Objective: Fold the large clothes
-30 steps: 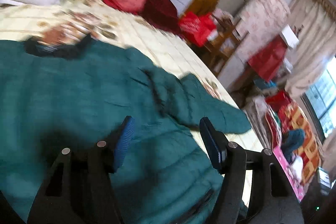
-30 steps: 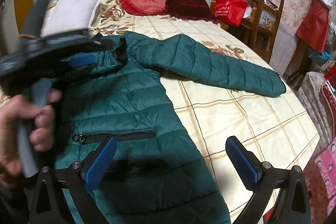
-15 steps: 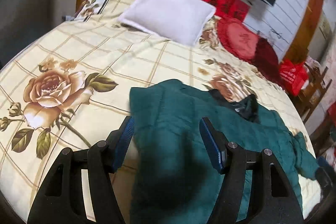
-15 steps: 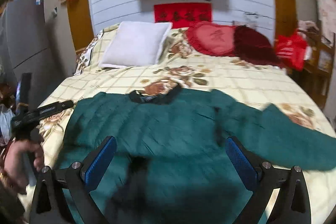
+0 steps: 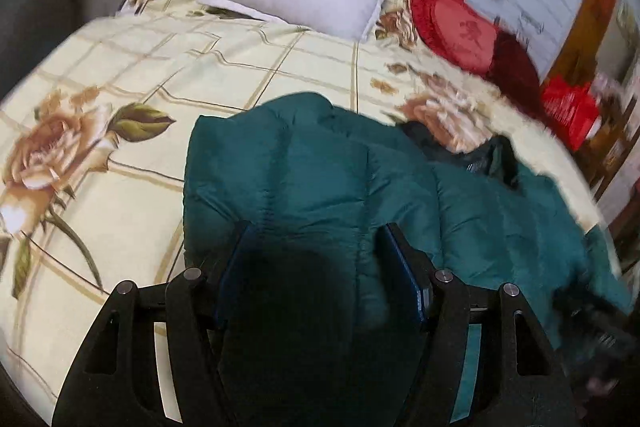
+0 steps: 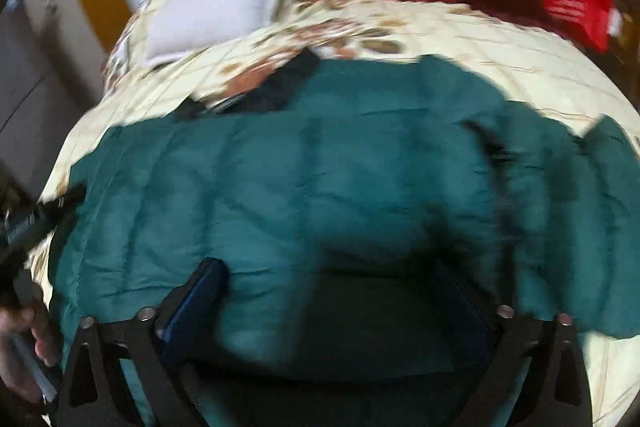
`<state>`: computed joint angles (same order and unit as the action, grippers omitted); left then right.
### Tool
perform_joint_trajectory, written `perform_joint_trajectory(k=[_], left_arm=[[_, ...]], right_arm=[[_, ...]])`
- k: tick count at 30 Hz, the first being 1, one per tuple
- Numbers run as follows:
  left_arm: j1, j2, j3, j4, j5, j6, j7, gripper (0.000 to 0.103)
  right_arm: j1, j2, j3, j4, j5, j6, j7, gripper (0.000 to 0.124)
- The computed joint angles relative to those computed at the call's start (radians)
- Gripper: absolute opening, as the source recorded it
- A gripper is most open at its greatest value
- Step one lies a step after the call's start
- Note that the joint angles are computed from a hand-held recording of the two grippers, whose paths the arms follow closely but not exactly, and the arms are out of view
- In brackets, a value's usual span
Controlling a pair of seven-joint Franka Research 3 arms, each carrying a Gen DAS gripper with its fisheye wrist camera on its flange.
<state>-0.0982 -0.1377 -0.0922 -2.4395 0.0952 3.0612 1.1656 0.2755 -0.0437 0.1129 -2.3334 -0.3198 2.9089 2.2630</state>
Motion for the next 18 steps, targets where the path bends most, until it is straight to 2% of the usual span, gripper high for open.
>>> perform_joint_trajectory(k=[1,3,6,8,10,12,14,16,17,18], left_arm=[[0.058,0.003,-0.053,0.008,0.109,-0.014,-0.073,0.068],[0.094,0.011,-0.082,0.012,0.219,-0.010,-0.139,0.073],[0.070,0.016,-0.052,-0.005,0.214,0.031,-0.132,0.075],[0.044,0.018,-0.027,-0.011,0.170,0.044,-0.102,0.075],[0.071,0.019,-0.049,-0.007,0.211,0.042,-0.140,0.075],[0.085,0.017,-0.060,-0.005,0.242,0.039,-0.170,0.076],[0.099,0.016,-0.072,-0.002,0.280,0.033,-0.204,0.076],[0.106,0.015,-0.077,0.001,0.309,0.028,-0.229,0.076],[0.103,0.015,-0.074,0.000,0.313,0.029,-0.232,0.076],[0.109,0.016,-0.078,0.003,0.331,0.024,-0.248,0.076]], right_arm=[[-0.009,-0.011,-0.002,-0.005,-0.035,-0.021,0.027,0.094],[-0.021,-0.017,0.001,-0.013,-0.079,-0.026,0.060,0.094],[-0.028,-0.024,0.019,0.007,-0.164,-0.086,0.126,0.094],[-0.026,-0.035,0.011,-0.009,-0.145,-0.071,0.111,0.094],[-0.019,-0.057,0.004,-0.027,-0.128,-0.059,0.110,0.092],[-0.066,-0.095,0.050,-0.032,-0.248,-0.054,0.224,0.092],[-0.080,-0.104,0.065,-0.028,-0.292,-0.005,0.247,0.092],[-0.071,-0.090,0.064,-0.023,-0.248,0.015,0.203,0.094],[-0.044,-0.060,0.052,-0.004,-0.161,-0.041,0.122,0.094],[-0.041,-0.036,0.053,0.012,-0.129,-0.086,0.094,0.096]])
